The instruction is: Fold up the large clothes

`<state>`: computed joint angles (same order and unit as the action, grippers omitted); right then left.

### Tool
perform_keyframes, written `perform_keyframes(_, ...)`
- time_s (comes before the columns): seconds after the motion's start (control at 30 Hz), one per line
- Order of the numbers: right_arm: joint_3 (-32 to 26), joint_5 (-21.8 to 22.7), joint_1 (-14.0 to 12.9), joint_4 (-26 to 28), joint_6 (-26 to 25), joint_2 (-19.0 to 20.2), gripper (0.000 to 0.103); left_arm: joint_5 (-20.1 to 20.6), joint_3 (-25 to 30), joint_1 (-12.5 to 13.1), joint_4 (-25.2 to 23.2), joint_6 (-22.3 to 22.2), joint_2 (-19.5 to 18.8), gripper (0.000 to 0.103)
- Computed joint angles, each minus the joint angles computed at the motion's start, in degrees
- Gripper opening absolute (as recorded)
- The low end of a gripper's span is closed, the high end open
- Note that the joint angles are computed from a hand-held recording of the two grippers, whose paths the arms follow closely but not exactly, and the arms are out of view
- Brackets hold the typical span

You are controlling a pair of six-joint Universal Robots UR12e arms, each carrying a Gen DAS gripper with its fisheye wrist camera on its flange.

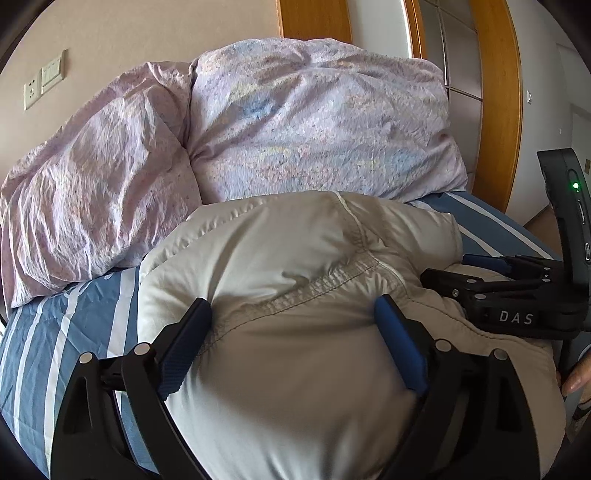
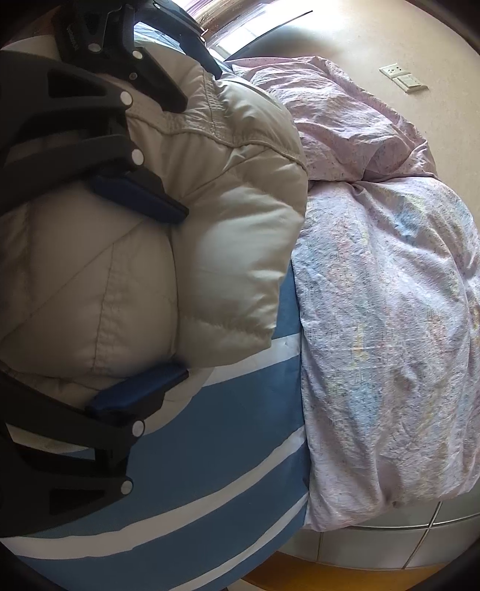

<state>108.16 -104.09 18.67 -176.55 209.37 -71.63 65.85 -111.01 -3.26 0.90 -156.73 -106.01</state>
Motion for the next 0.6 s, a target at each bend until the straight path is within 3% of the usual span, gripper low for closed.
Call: perform_keyframes(0.6,0.2,-0.2,-0.2,-1.2,0.9,0.6,0.079,4.1,0.9,-1.3,-1.7,1.1,-0.7,0.094)
